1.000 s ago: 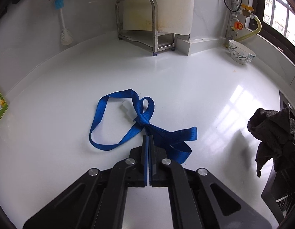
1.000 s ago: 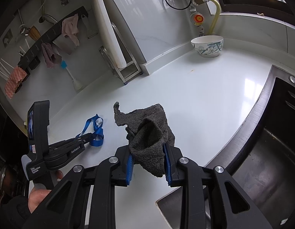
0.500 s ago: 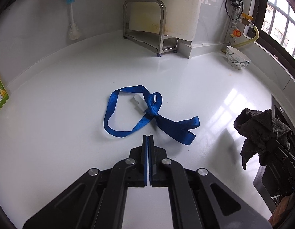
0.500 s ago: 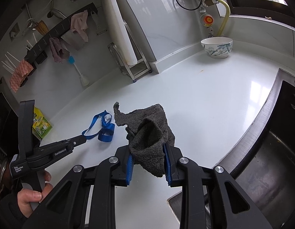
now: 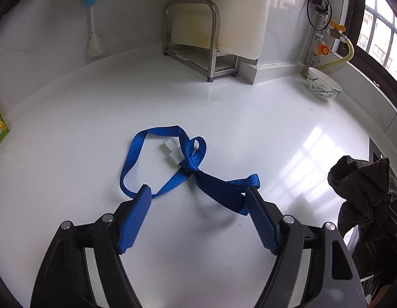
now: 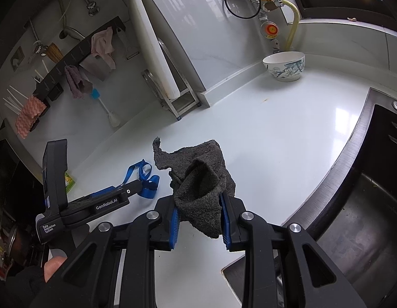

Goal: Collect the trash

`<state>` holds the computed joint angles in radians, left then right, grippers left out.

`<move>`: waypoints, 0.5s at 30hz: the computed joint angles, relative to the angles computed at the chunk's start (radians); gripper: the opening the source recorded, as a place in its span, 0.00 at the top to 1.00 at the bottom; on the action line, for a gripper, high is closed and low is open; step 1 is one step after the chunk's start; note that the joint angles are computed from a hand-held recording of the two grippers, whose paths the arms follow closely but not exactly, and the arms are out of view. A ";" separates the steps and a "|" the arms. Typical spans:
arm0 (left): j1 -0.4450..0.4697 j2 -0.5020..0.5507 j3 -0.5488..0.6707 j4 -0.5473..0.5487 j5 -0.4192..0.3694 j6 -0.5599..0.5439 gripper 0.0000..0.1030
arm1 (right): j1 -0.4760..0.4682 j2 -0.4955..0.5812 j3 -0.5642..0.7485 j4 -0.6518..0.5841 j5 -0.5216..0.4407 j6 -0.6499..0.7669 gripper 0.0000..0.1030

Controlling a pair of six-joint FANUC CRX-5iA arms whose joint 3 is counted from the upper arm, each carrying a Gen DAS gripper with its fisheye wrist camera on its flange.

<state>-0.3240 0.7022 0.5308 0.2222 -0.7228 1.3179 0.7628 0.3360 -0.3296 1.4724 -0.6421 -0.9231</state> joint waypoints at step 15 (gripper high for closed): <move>-0.030 0.119 0.210 -0.143 -0.137 0.089 0.46 | -0.002 -0.010 -0.009 0.018 -0.001 -0.021 0.75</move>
